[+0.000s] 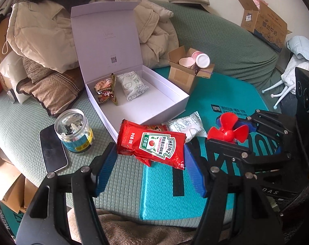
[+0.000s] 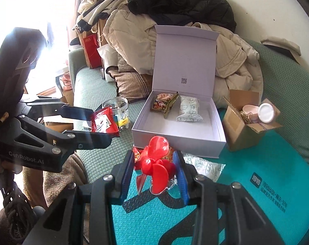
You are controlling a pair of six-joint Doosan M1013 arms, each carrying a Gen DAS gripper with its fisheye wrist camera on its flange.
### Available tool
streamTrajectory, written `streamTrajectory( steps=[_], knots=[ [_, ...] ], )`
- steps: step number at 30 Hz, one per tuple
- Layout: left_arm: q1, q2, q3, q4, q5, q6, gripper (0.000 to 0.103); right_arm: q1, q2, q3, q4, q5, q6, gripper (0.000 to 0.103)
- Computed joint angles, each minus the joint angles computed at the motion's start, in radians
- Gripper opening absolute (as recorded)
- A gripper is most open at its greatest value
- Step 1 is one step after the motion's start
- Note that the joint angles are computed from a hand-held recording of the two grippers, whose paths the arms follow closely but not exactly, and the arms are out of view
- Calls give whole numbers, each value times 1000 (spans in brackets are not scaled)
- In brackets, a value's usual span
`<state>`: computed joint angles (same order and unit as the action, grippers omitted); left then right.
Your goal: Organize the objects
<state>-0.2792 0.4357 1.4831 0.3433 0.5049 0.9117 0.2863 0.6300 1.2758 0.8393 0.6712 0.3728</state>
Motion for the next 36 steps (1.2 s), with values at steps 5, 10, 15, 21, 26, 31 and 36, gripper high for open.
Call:
streamTrajectory(
  steps=[5, 10, 15, 21, 26, 31, 36],
  knots=[
    [13, 7, -32, 18, 12, 0, 65, 1, 20, -50, -8, 41, 22, 39],
    [30, 22, -66, -30, 22, 46, 65, 6, 44, -108, -18, 61, 28, 39],
    [44, 45, -101, -52, 39, 69, 65, 11, 70, -160, -24, 64, 15, 39],
    [63, 86, -156, -105, 67, 123, 65, 14, 111, -234, -50, 73, 34, 39],
    [77, 122, -204, -145, 91, 172, 65, 15, 146, -293, -79, 82, 73, 39],
    [88, 159, -252, -185, 112, 211, 65, 16, 185, -356, -118, 99, 115, 39],
    [95, 197, -302, -187, 144, 219, 65, 15, 224, -421, -151, 118, 155, 39]
  ],
)
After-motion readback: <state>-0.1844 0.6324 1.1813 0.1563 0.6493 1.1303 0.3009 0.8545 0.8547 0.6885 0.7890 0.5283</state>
